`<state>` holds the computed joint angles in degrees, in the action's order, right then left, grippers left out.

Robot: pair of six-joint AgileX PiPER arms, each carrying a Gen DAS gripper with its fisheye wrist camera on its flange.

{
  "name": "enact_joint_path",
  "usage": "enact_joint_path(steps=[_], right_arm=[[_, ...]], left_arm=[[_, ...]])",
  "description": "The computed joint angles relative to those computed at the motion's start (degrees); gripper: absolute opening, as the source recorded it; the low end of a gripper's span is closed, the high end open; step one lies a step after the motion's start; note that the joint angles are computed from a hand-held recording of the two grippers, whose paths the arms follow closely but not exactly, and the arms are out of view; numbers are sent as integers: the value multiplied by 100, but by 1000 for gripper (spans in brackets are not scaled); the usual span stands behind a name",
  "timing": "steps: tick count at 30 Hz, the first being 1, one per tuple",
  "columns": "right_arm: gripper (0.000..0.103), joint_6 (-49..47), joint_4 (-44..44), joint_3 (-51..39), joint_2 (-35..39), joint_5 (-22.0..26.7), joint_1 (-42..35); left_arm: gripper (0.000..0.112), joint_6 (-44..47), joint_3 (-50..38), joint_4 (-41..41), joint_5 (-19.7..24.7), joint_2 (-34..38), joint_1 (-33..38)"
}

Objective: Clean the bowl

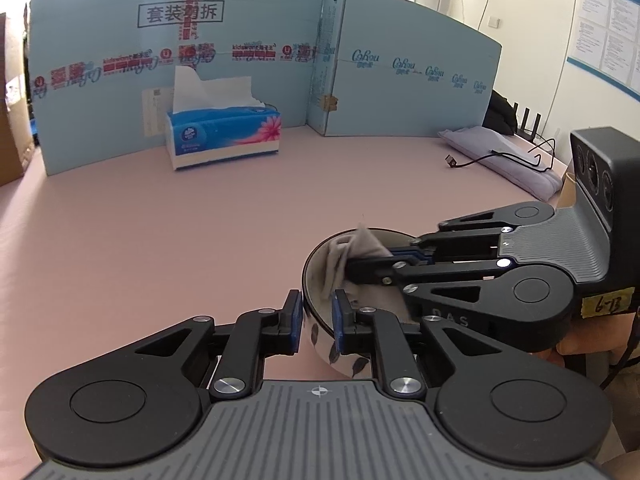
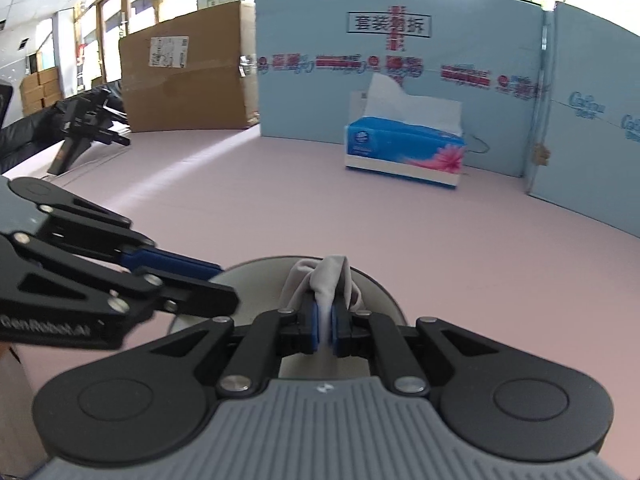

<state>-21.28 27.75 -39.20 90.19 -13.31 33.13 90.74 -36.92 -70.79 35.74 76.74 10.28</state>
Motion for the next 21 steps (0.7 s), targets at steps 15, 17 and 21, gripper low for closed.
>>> enact_joint_path(steps=[15, 17, 21], right_arm=[[8, -460, 441, 388, -376, -269, 140], [8, -511, 485, 423, -418, -297, 170], [8, -678, 549, 433, -478, -256, 187]], left_arm=[[27, -685, 300, 401, -661, -419, -515], [22, -658, 205, 463, -655, -333, -528], [13, -500, 14, 641, -842, -164, -728]])
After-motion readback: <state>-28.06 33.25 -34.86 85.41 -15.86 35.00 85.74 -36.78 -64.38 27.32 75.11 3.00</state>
